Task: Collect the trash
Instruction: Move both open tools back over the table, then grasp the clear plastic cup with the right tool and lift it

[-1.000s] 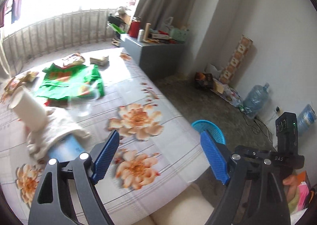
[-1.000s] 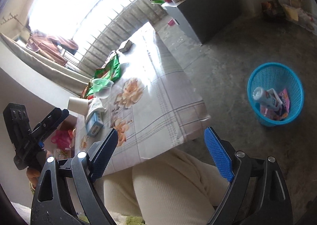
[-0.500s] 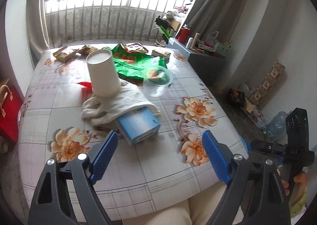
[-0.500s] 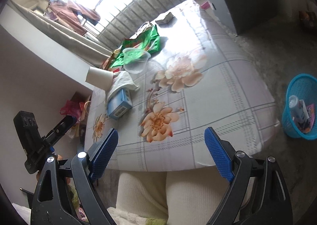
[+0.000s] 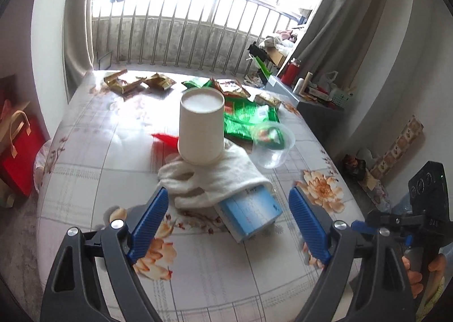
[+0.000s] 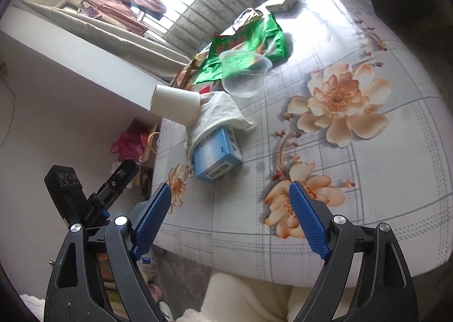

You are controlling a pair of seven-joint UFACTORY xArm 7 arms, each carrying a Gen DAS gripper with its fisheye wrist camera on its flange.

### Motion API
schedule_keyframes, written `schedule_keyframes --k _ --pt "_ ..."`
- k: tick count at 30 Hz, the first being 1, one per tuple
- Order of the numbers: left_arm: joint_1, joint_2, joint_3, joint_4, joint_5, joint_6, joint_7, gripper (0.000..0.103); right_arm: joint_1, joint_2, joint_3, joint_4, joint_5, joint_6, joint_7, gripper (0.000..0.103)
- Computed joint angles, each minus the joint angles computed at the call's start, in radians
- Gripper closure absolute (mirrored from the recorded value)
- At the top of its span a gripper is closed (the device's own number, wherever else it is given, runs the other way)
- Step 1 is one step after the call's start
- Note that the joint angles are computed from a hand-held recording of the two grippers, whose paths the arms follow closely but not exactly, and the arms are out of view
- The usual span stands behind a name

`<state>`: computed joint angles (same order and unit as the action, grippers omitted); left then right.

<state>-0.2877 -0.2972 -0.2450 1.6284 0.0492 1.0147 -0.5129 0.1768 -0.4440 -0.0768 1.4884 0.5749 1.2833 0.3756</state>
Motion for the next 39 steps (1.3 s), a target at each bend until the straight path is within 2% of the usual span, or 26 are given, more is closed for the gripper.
schedule_keyframes --k 5,10,14,17,22,30,35,39 --pt "0.012 0.119 -0.017 0.118 0.093 -0.028 -0.019 0.018 -0.003 0.031 -0.014 -0.006 0.055 -0.047 0.031 0.033" --pt "-0.023 0.219 -0.015 0.201 0.220 -0.024 -0.014 0.016 -0.011 0.075 -0.053 -0.001 0.157 -0.101 0.053 0.038" --pt "-0.057 0.264 0.003 0.221 0.305 -0.015 -0.038 0.016 -0.038 0.149 -0.070 0.047 0.212 -0.133 0.083 0.040" --pt "-0.073 0.277 0.022 0.219 0.336 -0.016 -0.063 0.016 -0.067 0.222 -0.075 0.100 0.254 -0.122 0.107 0.044" --pt "-0.081 0.288 0.043 0.215 0.330 -0.025 -0.096 0.016 -0.127 0.349 -0.053 0.199 0.332 -0.084 0.135 0.051" --pt "-0.086 0.305 0.060 0.229 0.339 -0.043 -0.134 0.018 -0.213 0.462 0.028 0.290 0.322 -0.032 0.214 0.057" --pt "-0.084 0.307 0.065 0.222 0.325 -0.050 -0.141 0.027 -0.235 0.471 0.049 0.282 0.329 -0.027 0.240 0.064" --pt "-0.076 0.296 0.069 0.202 0.311 -0.064 -0.145 0.035 -0.251 0.478 0.050 0.285 0.353 0.001 0.228 0.074"
